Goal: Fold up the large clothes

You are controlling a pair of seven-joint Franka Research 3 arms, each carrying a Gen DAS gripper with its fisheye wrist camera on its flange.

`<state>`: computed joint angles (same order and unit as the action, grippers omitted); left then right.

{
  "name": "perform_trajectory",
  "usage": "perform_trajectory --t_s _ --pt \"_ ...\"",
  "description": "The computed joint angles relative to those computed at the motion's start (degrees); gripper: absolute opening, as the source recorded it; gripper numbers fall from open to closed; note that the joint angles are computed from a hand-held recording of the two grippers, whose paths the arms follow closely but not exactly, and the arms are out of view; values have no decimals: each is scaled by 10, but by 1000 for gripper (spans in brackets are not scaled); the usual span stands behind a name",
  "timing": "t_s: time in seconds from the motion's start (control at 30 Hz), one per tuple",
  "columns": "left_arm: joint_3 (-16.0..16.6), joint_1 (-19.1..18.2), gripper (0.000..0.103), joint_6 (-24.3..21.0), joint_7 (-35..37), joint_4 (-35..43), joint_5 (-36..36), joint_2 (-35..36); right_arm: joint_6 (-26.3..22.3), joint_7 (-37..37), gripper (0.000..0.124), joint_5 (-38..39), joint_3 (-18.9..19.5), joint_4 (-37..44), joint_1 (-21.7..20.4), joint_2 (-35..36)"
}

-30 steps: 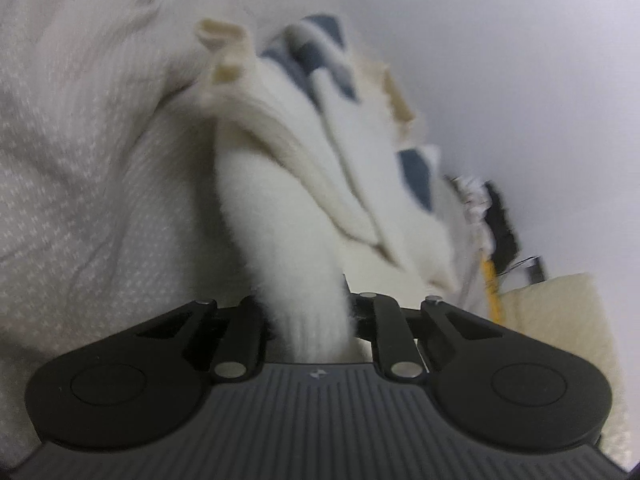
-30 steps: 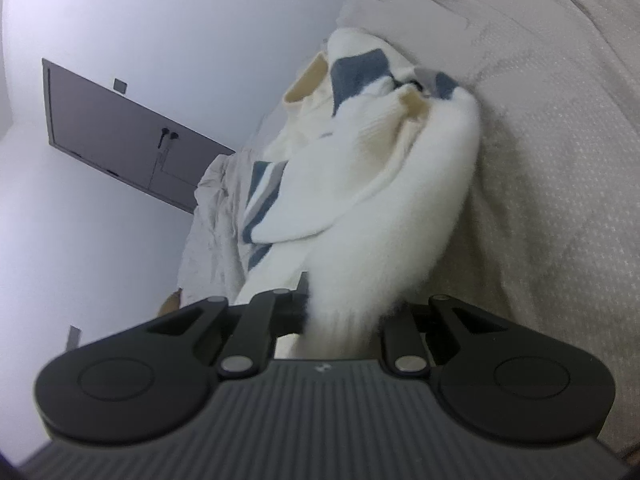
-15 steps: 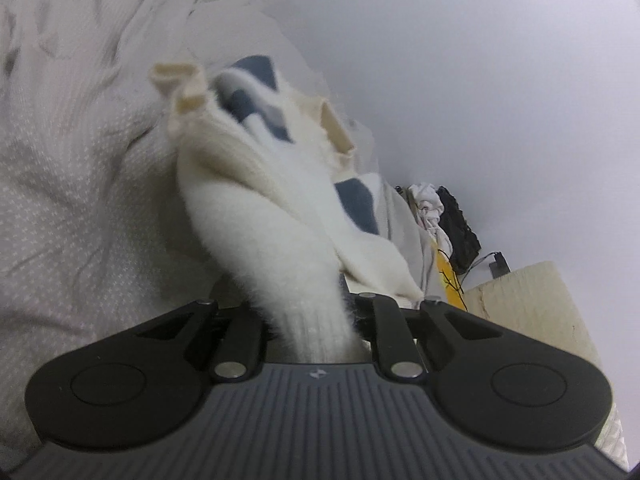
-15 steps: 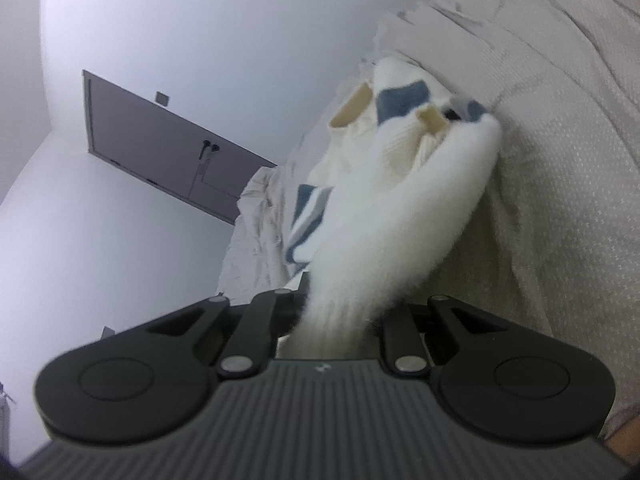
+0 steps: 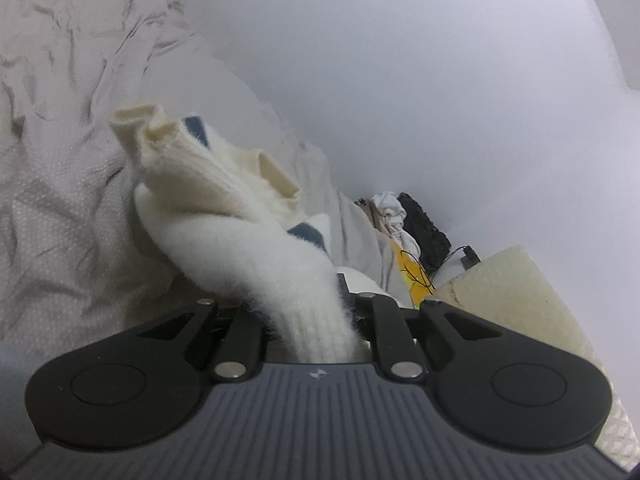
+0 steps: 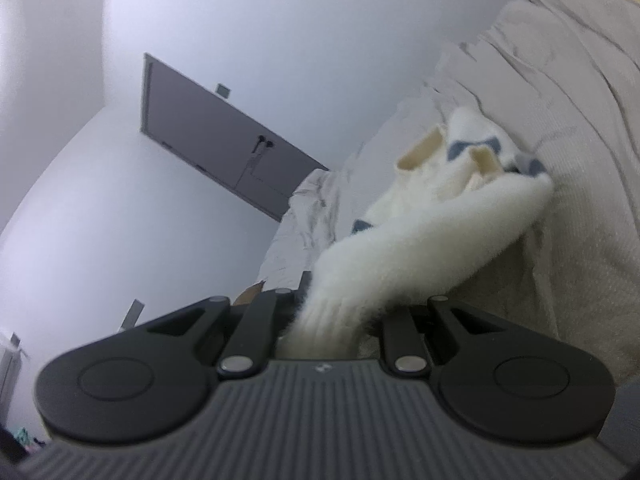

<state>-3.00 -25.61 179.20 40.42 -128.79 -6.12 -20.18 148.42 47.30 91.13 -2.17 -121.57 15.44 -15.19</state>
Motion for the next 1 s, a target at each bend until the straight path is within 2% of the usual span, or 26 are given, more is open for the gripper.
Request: perform_trajectory --t_s 0.07,0.23,0.33,0.4,0.47,0.63,0.77,0.87,1.0 --pt "-29 24 15 -1 -19 -15 15 -23 -10 -2 17 -8 -4 -11 -2 -18" --pt "-69 45 15 3 -76 -61 40 -86 -38 -3 17 -19 -17 -46 0 -65" --pt "-74 41 15 4 -104 -80 52 -108 -42 3 17 -28 -21 -61 2 -87" --pt "-58 26 15 0 -110 -82 56 -107 -39 13 17 -36 -21 -59 3 -85" --pt "-52 26 16 4 -107 -71 67 -93 -33 24 17 -43 -20 -44 5 -70" --pt "-6 6 16 -18 -73 15 60 2 -7 80 17 -60 -11 47 1 26" --pt "34 -6 16 -47 1 128 2 109 7 137 18 -85 5 148 -12 123" --pt "40 11 16 -91 55 233 -57 198 17 207 18 -138 24 245 -28 211" --pt "23 54 16 -138 74 372 -60 317 26 327 18 -223 40 379 -41 332"
